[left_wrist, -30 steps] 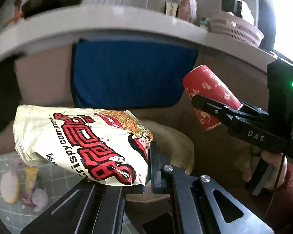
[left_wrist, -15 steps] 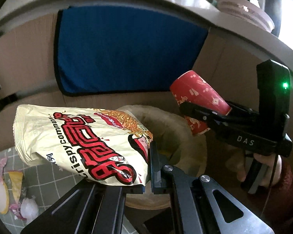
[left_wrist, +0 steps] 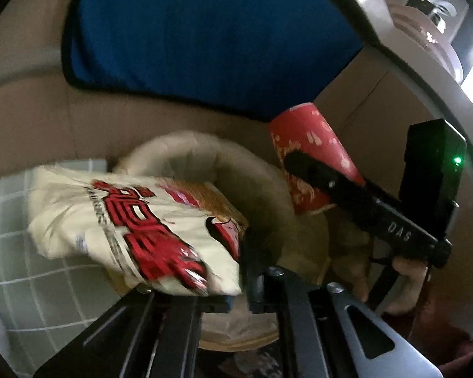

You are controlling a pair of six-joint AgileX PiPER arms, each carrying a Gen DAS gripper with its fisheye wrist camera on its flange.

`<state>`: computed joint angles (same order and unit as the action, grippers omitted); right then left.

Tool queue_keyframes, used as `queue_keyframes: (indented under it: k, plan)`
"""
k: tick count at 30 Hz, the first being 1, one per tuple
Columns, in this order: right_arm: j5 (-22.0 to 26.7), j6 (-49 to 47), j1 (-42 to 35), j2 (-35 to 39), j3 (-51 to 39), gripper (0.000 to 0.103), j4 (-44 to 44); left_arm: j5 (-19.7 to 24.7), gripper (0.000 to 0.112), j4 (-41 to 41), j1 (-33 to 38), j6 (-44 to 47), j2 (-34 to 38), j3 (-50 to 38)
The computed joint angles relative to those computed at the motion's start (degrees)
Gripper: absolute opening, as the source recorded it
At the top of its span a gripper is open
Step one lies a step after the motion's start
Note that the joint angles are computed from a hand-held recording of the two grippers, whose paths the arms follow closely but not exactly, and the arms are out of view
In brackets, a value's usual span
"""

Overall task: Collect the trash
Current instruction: 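Release the snack bag into the bin while the right tool drops the red cup in, then grasp the pink plastic spoon with the left tool while the right tool grasps the gold wrapper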

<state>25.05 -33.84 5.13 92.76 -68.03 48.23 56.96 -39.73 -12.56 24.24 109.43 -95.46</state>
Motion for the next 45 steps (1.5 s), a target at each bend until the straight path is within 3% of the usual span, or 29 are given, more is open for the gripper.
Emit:
queue_keyframes:
  k: [1,2,6,10,18,22,26,30,34,38,41,45]
  plan:
    - [0.7,2.6,-0.1,1.0,-0.8,0.062,-1.8,0.5,0.043,-0.3,0.3,0.2,0.4,-0.2]
    - [0.9,2.9,-0.2,1.5,-1.0,0.062,-1.6,0.7,0.055,-1.5,1.0,1.0,0.2,0.4]
    - [-0.8,-5.0,-0.9,1.0,1.5,0.062,8.7,5.0,0.055,-6.6,4.2,2.0,0.2,0.0]
    - [-2.6,-7.0,-0.3,-0.9,2.9,0.062,12.1,4.0,0.055,-9.7,8.2,2.5,-4.2,2.5]
    - [0.9,-1.8,1.0,-3.1,1.8,0.062,9.1,-4.6,0.055,-0.1,16.7,0.5,-17.8,11.9]
    - [-0.8,7.1,5.7,-4.0,0.9,0.062,0.0,-4.3,0.055,2.6,25.1,1.0,-20.8,12.7]
    - [-3.7,25.1,14.0,-3.2,-1.6,0.061,-19.9,-5.2,0.055,10.1,32.5,1.0,-22.5,12.3]
    - [-3.9,37.3,19.9,-0.6,-4.2,0.061,-32.5,-2.7,0.055,12.3,40.0,2.9,-17.8,10.3]
    - [-3.0,39.0,23.0,2.4,-5.8,0.06,-33.7,0.6,0.055,8.0,45.9,5.5,-10.8,9.1]
    - [-2.8,46.2,25.7,4.9,-6.8,0.06,-41.6,-1.9,0.055,9.3,44.0,5.1,-4.1,6.2]
    - [-2.7,47.1,25.8,6.3,-7.4,0.06,-42.7,-7.6,0.054,11.5,40.7,1.1,-0.8,5.3]
    - [-1.2,47.3,25.4,8.8,-9.8,0.06,-42.8,-8.5,0.054,14.0,37.8,-5.1,4.8,0.4]
